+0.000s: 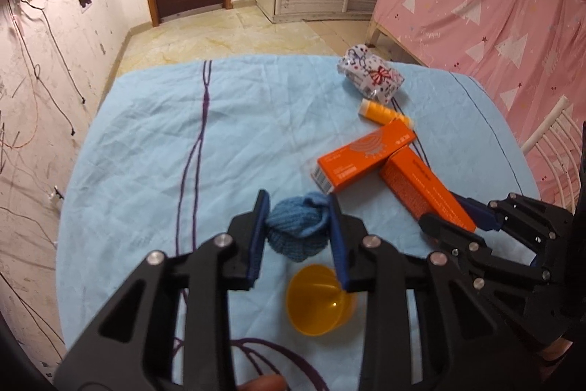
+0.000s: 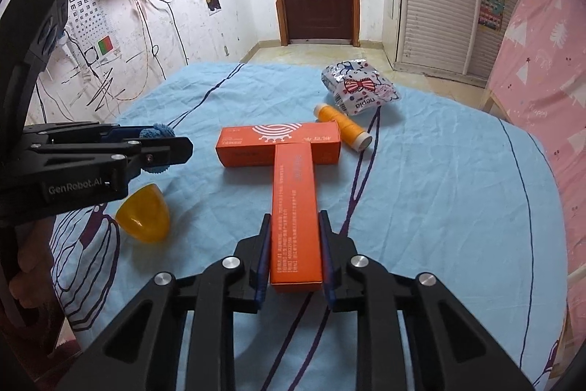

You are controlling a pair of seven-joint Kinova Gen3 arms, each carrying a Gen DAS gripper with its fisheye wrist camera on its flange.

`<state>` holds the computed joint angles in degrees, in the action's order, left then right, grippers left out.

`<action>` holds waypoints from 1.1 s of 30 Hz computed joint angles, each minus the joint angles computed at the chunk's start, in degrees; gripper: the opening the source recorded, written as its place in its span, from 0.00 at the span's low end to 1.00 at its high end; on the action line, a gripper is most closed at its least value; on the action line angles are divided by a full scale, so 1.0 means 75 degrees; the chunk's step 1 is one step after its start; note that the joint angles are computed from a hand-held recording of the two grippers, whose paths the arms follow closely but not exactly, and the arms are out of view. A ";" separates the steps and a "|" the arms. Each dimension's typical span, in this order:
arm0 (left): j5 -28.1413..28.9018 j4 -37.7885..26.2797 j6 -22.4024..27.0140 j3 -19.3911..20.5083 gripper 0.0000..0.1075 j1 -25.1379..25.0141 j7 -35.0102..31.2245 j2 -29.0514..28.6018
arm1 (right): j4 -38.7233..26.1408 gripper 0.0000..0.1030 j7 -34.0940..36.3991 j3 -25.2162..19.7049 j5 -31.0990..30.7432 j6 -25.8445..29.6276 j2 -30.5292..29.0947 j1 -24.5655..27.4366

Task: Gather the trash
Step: 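Carry the orange box and blue yarn ball to the yellow bucket and release both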

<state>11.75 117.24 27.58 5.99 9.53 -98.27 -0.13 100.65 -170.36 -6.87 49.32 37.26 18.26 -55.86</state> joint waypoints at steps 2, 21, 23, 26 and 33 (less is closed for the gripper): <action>-0.0105 -0.0021 0.0013 0.0026 0.27 0.0029 0.0162 -0.0075 | 0.0069 0.16 -0.0169 0.0037 0.0133 -0.0008 -0.0071 -0.0063; -0.1512 -0.0413 0.0142 0.0639 0.27 0.0821 0.1812 -0.0350 | 0.1391 0.16 -0.2576 -0.0839 0.1788 0.0573 -0.1302 0.0374; -0.1678 -0.0485 0.0162 0.0726 0.27 0.0938 0.2019 -0.0336 | 0.1564 0.16 -0.2830 -0.0963 0.1920 0.0673 -0.1438 0.0460; -0.1898 -0.0586 0.0194 0.0841 0.27 0.1120 0.2297 -0.0315 | 0.1837 0.16 -0.3217 -0.1155 0.2067 0.0863 -0.1680 0.0594; -0.2588 -0.0862 0.0292 0.1144 0.27 0.1644 0.3078 -0.0151 | 0.2516 0.16 -0.4019 -0.1559 0.2316 0.1114 -0.2204 0.0944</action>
<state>-7.65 110.78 29.77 14.57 21.86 -75.19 -1.27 119.52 -200.50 -18.56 66.69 45.61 1.73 -48.77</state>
